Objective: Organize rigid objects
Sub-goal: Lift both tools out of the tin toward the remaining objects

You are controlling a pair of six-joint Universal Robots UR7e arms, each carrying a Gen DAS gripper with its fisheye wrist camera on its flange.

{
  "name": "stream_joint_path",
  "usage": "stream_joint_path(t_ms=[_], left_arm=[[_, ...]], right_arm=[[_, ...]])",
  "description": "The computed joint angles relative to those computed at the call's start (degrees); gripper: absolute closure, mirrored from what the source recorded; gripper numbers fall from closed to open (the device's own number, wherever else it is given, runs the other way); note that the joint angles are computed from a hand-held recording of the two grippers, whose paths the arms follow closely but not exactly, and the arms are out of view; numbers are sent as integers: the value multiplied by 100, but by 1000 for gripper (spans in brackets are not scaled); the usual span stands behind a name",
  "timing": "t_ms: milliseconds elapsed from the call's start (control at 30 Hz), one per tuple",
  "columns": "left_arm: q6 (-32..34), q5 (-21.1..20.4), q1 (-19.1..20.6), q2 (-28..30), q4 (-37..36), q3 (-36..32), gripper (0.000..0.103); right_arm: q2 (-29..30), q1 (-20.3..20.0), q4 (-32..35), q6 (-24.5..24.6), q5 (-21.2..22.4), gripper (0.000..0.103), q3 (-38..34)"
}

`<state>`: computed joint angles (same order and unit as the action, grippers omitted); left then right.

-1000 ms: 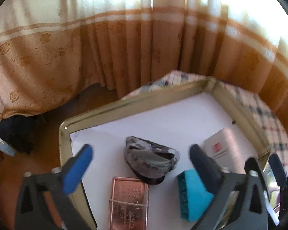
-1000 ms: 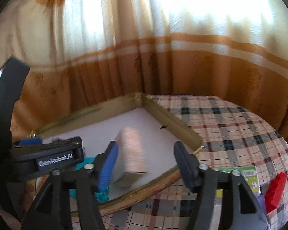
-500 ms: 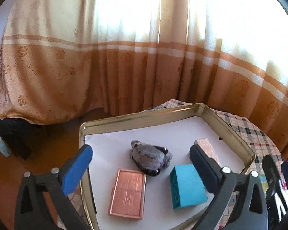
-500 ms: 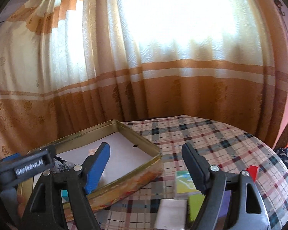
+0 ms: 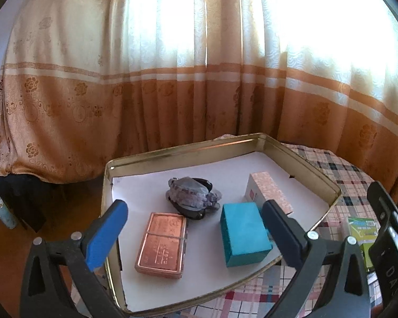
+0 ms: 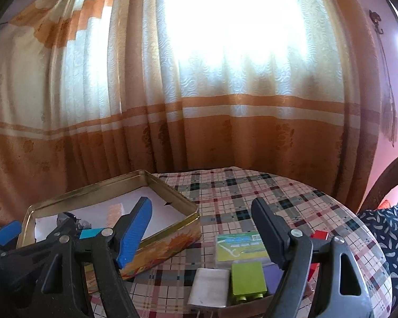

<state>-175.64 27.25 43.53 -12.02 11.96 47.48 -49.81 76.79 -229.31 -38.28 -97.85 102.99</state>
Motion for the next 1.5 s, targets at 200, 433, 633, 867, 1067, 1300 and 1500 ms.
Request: stream_joint_path(t_ms=[200, 433, 633, 867, 1067, 1300, 1500], left_arm=[[184, -39, -75, 53, -52, 2, 1], [752, -55, -148, -111, -668, 362, 1], [613, 31, -161, -134, -556, 399, 1], [510, 74, -199, -108, -424, 391, 0], [-76, 309, -168, -38, 142, 225, 0], [-263, 297, -144, 23, 310, 110, 0], [-21, 317, -180, -38, 74, 259, 0]], right_arm=[[23, -10, -178, 4, 0, 23, 21], [85, -23, -647, -155, -21, 23, 25], [79, -91, -1075, -176, 159, 23, 97], [-3, -257, -1843, 24, 566, 23, 293], [-206, -374, -1972, 614, 403, 23, 339], [-593, -514, -1411, 625, 14, 23, 509], [-970, -604, -606, 675, -419, 23, 690]])
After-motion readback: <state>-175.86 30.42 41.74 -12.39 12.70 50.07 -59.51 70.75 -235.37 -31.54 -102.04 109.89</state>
